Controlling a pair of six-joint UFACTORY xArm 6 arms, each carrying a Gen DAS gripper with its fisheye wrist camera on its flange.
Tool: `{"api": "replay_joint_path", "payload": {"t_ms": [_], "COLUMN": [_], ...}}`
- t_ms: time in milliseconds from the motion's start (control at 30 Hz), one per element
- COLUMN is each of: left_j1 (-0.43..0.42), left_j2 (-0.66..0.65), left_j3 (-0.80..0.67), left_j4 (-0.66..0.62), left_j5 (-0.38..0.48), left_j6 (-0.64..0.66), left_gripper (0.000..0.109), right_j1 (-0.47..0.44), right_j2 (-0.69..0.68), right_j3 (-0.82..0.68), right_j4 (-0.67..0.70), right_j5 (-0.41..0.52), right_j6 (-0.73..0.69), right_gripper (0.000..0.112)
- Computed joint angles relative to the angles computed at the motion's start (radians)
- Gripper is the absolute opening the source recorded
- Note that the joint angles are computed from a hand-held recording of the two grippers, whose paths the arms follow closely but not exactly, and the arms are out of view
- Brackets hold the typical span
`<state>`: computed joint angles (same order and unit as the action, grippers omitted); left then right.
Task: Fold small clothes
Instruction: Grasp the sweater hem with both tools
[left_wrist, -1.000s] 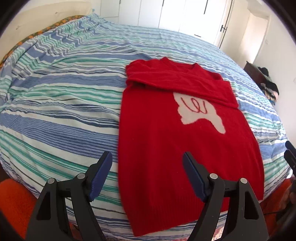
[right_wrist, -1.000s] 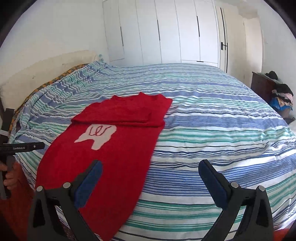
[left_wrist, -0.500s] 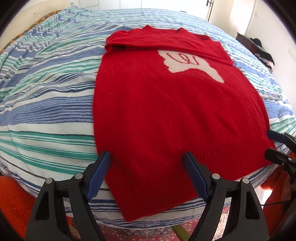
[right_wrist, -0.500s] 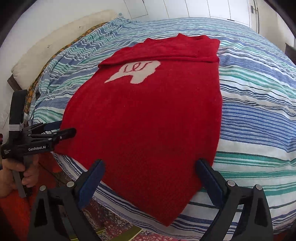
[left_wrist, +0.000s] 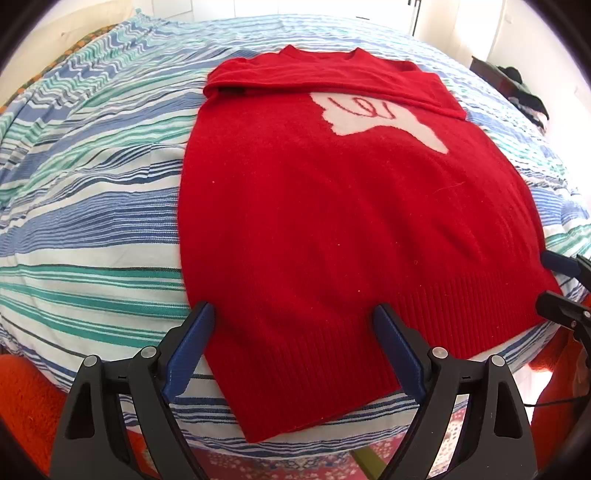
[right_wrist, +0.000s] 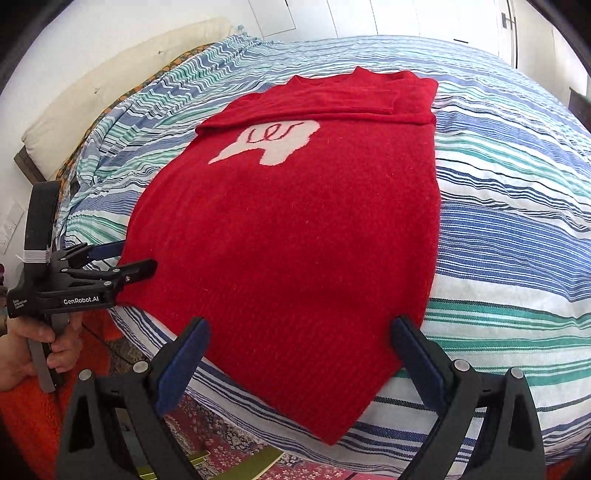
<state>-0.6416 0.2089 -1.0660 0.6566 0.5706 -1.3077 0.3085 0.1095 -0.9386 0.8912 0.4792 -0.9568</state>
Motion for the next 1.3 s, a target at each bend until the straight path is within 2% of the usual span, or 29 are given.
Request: {"api": "replay_joint_path", "payload": {"t_ms": [267, 400, 467, 533, 567, 633, 667, 733, 800, 900, 933, 1033, 1100, 1133, 1167, 1200, 1233, 1267, 1300], "left_j1": [-0.002, 0.003, 0.007, 0.018, 0.030, 0.068, 0.084, 0.104, 0.111, 0.096, 0.087, 0.067, 0.054, 0.049, 0.044, 0.039, 0.038, 0.039, 0.038], "left_j2": [0.000, -0.033, -0.073, -0.141, -0.185, -0.274, -0.309, -0.342, -0.336, -0.277, -0.250, -0.173, -0.148, -0.142, -0.141, -0.147, -0.165, -0.192, -0.218], "left_j3": [0.001, 0.026, 0.059, 0.126, 0.172, 0.281, 0.324, 0.366, 0.372, 0.338, 0.321, 0.261, 0.247, 0.244, 0.246, 0.251, 0.268, 0.291, 0.311], "left_j4": [-0.015, -0.135, -0.212, -0.233, -0.242, -0.265, -0.255, -0.205, -0.196, -0.302, -0.364, -0.538, -0.636, -0.676, -0.740, -0.787, -0.791, -0.754, -0.730], "left_j5": [0.015, 0.036, 0.069, 0.085, 0.069, -0.033, -0.084, -0.143, -0.198, -0.245, -0.249, -0.246, -0.263, -0.268, -0.275, -0.278, -0.289, -0.303, -0.316], "left_j6": [0.007, 0.098, 0.143, 0.105, 0.062, -0.027, -0.073, -0.154, -0.153, 0.004, 0.077, 0.271, 0.369, 0.408, 0.470, 0.505, 0.499, 0.457, 0.429], "left_gripper": [0.094, 0.094, 0.093, 0.090, 0.090, 0.090, 0.090, 0.090, 0.088, 0.083, 0.078, 0.068, 0.058, 0.044, 0.014, 0.005, 0.005, 0.005, 0.005], "right_j1": [-0.001, -0.019, -0.044, -0.073, -0.093, -0.144, -0.172, -0.238, -0.298, -0.352, -0.357, -0.319, -0.280, -0.261, -0.246, -0.234, -0.223, -0.213, -0.207], "right_j2": [-0.003, -0.005, -0.009, -0.009, -0.012, -0.029, -0.039, -0.047, -0.040, 0.003, 0.023, 0.074, 0.100, 0.106, 0.116, 0.126, 0.128, 0.118, 0.104], "right_j3": [0.002, -0.013, -0.034, -0.056, -0.066, -0.072, -0.074, -0.086, -0.098, -0.128, -0.137, -0.173, -0.192, -0.196, -0.205, -0.217, -0.222, -0.218, -0.210], "right_j4": [0.007, -0.018, -0.098, -0.263, -0.320, -0.367, -0.353, -0.243, -0.091, 0.105, 0.149, 0.165, 0.135, 0.119, 0.105, 0.088, 0.062, 0.038, 0.026], "right_j5": [0.005, 0.049, 0.103, 0.142, 0.161, 0.190, 0.208, 0.271, 0.350, 0.503, 0.546, 0.610, 0.612, 0.604, 0.606, 0.616, 0.615, 0.606, 0.595], "right_j6": [-0.006, 0.030, 0.098, 0.229, 0.274, 0.324, 0.332, 0.312, 0.277, 0.235, 0.232, 0.258, 0.262, 0.261, 0.258, 0.256, 0.258, 0.257, 0.250], "right_gripper": [0.098, 0.098, 0.097, 0.097, 0.097, 0.097, 0.098, 0.098, 0.097, 0.097, 0.097, 0.094, 0.089, 0.087, 0.075, 0.052, 0.035, 0.010, 0.010]}}
